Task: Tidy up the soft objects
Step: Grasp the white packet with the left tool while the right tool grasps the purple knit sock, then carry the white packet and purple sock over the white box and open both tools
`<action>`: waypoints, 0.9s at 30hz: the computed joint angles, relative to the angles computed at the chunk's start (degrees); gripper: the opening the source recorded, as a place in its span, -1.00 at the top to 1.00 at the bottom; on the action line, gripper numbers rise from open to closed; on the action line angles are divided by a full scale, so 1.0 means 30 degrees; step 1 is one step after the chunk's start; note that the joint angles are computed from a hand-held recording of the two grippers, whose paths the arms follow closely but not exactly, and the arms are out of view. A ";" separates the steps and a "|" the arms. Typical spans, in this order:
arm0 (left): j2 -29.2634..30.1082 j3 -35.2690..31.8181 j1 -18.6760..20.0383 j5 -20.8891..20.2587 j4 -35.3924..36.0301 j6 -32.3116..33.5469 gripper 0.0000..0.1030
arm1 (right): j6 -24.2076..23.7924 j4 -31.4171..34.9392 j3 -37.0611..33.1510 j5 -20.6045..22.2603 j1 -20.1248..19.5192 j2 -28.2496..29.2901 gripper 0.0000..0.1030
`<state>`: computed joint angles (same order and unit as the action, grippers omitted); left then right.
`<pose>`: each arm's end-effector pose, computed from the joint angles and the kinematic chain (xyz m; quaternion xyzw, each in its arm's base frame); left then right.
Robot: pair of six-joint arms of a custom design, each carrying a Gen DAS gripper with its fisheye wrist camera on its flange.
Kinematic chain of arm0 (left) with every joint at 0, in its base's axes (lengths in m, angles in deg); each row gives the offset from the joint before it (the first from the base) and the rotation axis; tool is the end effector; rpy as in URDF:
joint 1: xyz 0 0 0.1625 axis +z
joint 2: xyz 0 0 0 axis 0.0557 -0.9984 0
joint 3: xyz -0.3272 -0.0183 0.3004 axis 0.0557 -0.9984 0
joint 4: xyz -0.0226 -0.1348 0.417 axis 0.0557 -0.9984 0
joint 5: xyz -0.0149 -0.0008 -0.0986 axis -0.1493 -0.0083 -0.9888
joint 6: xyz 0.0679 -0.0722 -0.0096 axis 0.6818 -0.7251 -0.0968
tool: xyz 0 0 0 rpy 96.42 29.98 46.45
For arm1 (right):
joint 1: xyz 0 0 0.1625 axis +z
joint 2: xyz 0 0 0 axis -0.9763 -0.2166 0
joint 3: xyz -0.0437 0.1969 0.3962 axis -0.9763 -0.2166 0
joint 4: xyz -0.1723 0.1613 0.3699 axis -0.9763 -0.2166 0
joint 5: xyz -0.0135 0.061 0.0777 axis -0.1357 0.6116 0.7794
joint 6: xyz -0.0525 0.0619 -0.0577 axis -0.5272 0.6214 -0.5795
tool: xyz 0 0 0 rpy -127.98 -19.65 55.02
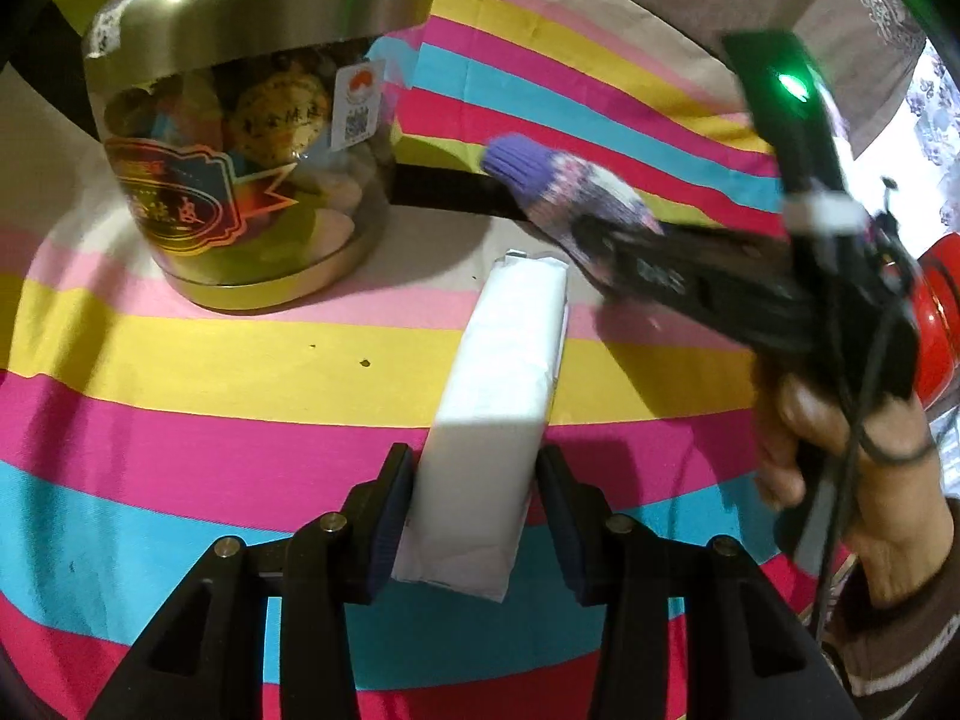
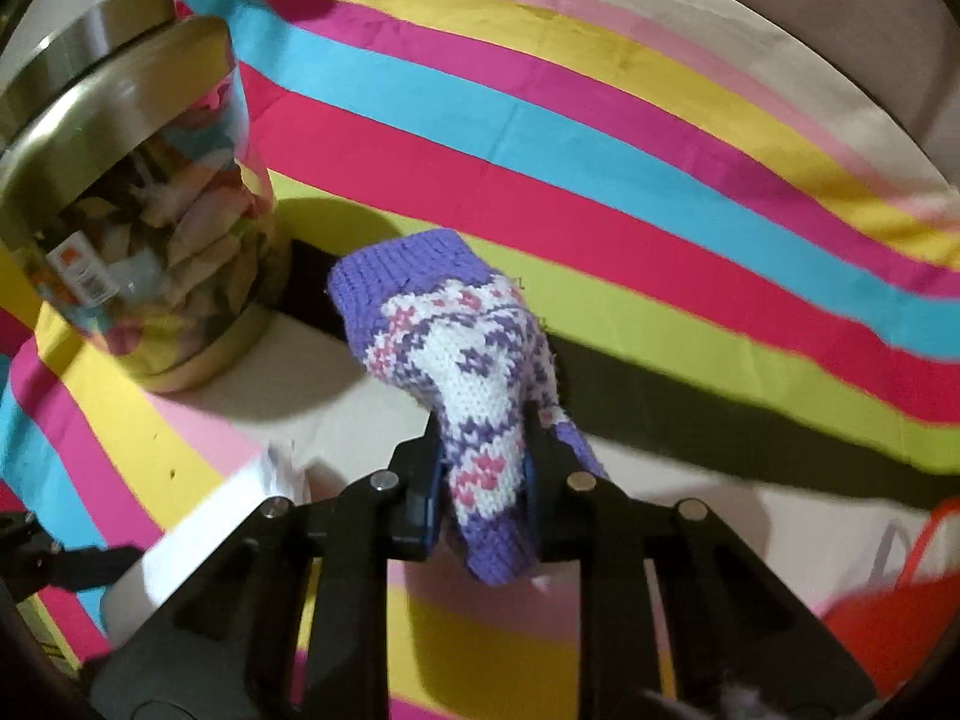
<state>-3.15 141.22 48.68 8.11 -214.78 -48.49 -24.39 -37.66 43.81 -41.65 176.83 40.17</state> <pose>-0.2376 -0.6551 0.0890 -0.2364 0.8426 -0.3752 0.3055 0.2459 -0.8771 0.0951 0.5945 -0.7853 -0.0422 0.1675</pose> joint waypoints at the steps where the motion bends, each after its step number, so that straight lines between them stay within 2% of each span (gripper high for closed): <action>1: -0.0275 0.0235 -0.0191 0.0069 0.0395 -0.0380 0.16 | 0.0130 -0.0028 0.0175 0.0028 -0.0052 -0.0219 0.54; 9: 0.0106 -0.0954 -0.0945 0.1203 0.3832 -0.2366 0.19 | 0.0417 -0.0872 0.2482 0.0902 -0.0596 -0.2979 0.54; 17: 0.0628 -0.1299 -0.1898 0.1832 0.5047 -0.3327 0.21 | 0.0575 -0.0658 0.3893 0.1612 -0.1141 -0.5253 0.54; 22: 0.1175 -0.1601 -0.2475 0.1931 0.4494 -0.2922 0.21 | 0.0681 -0.0376 0.4327 0.1790 -0.1528 -0.6337 0.54; 27: 0.1909 -0.1961 -0.2985 0.1834 0.2684 -0.1372 0.21 | 0.0844 0.0178 0.3992 0.1677 -0.2110 -0.7281 0.54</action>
